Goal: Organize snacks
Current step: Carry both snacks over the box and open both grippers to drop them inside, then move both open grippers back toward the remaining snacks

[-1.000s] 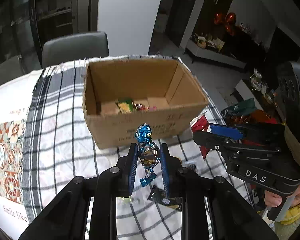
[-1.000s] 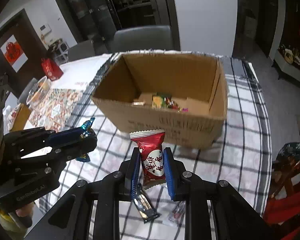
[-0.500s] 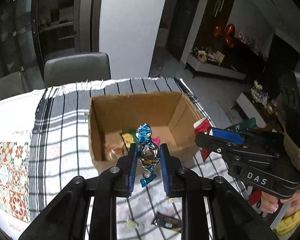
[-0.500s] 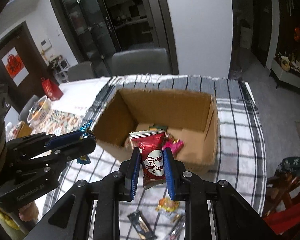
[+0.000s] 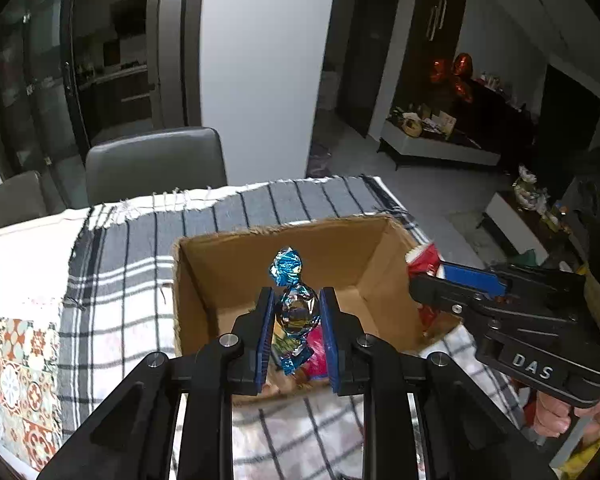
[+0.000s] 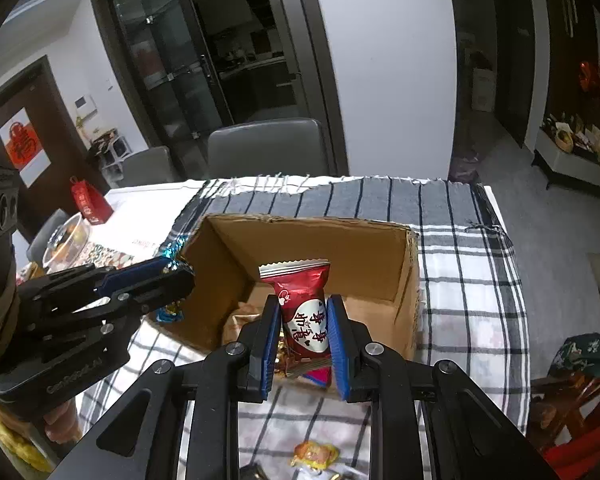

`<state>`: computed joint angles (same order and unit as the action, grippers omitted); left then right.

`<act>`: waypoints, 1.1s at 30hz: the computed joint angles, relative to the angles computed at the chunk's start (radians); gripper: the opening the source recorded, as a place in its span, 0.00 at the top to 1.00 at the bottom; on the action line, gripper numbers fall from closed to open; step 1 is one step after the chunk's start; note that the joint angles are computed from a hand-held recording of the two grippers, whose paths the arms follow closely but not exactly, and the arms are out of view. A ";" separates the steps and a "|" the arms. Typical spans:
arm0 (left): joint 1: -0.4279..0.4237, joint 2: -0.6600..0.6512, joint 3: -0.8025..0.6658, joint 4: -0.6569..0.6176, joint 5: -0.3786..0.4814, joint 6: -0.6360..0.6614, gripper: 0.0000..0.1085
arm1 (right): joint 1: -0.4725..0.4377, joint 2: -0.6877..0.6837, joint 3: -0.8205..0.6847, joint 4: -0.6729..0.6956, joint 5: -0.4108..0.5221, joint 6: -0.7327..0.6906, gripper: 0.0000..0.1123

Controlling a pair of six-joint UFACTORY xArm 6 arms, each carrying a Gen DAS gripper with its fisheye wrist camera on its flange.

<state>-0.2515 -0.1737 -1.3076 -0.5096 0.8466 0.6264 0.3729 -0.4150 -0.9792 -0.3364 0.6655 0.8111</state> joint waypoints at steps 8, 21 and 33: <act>-0.014 -0.031 0.055 0.040 -0.084 -0.005 0.55 | 0.013 -0.013 0.015 -0.081 0.029 0.054 0.62; 0.021 -0.213 0.201 0.003 -0.023 0.040 0.55 | 0.129 -0.146 0.077 -0.155 0.148 0.171 0.62; 0.071 -0.372 0.334 0.072 0.065 0.005 0.55 | 0.238 -0.216 0.135 -0.101 0.280 0.241 0.62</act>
